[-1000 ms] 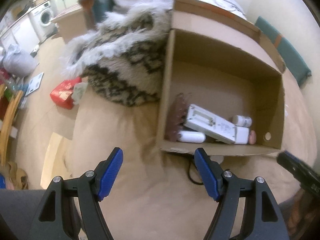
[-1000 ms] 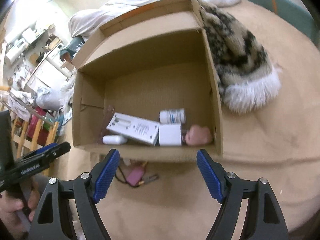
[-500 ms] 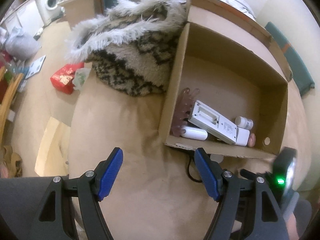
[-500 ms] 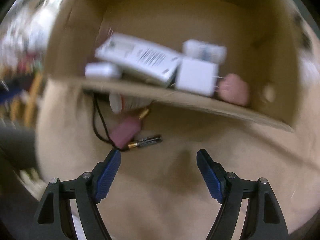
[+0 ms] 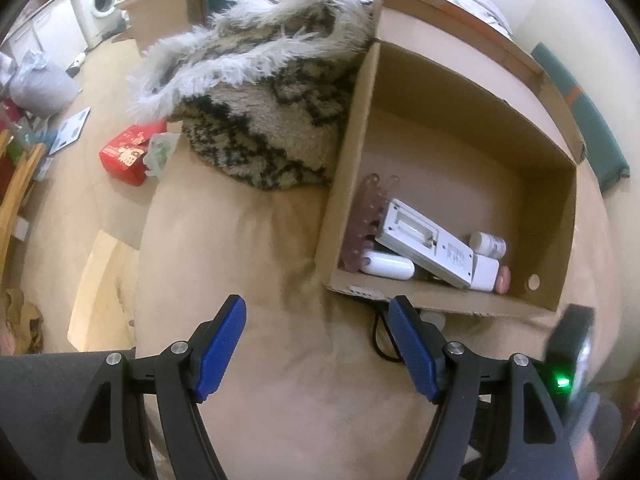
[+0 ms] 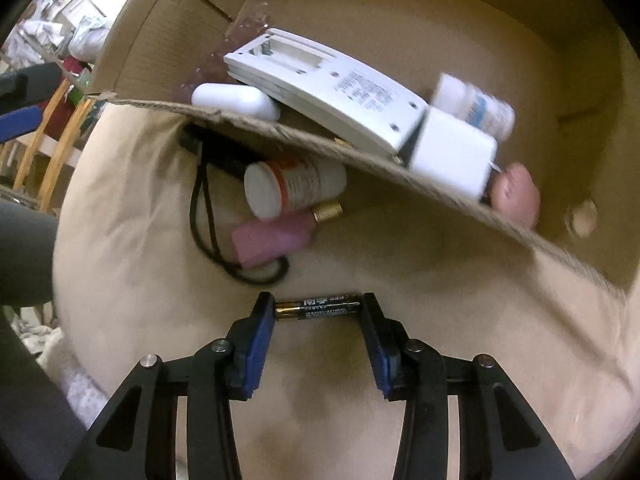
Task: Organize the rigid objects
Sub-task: 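Grasp the AA battery with the right tool, then grasp the red-labelled white pill bottle with the left tool while the right tool holds the battery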
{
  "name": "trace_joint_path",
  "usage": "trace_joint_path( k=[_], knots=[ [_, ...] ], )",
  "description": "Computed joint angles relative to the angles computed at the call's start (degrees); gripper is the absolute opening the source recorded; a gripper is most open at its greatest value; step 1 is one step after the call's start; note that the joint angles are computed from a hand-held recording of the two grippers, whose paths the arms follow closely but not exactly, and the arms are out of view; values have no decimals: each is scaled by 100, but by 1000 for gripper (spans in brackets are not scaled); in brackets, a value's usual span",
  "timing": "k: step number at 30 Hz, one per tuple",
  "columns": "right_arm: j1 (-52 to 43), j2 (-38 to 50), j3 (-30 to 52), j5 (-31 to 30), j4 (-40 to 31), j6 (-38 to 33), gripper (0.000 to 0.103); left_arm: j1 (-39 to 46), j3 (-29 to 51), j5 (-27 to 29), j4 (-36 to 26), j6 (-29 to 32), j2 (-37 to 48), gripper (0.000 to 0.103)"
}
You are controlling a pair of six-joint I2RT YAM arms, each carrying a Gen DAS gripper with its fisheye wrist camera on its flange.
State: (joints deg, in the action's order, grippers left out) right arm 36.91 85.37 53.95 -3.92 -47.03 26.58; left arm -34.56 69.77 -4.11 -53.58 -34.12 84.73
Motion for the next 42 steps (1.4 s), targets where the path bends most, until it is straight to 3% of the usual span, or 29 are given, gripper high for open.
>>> trace_joint_path(
  k=[7, 14, 16, 22, 24, 30, 38, 42],
  knots=[
    [-191, -1454, -138, 143, -630, 171, 46, -407, -76, -119, 90, 199, 35, 71],
    [-982, -2662, -533, 297, -374, 520, 46, -909, -67, -522, 143, 372, 423, 71],
    [-1520, -2677, -476, 14, -344, 172, 46, -977, -114, -570, 219, 411, 453, 71],
    [-1538, -2838, -387, 111, -310, 123, 46, -1125, -240, -449, 461, 521, 470, 70],
    [-1557, -2864, -406, 79, -295, 187, 46, -1182, -211, -383, 525, 596, 536, 63],
    [-1997, -2770, -625, -358, -247, 396, 46, -1328, 63, -76, 758, 607, 1046, 62],
    [-2346, -2383, -753, -513, -181, 446, 46, -1563, 828, -59, 768, 728, 2074, 55],
    [-2361, -2268, -789, -505, -180, 446, 46, -1620, 1246, -38, 702, 898, 2546, 46]
  ],
)
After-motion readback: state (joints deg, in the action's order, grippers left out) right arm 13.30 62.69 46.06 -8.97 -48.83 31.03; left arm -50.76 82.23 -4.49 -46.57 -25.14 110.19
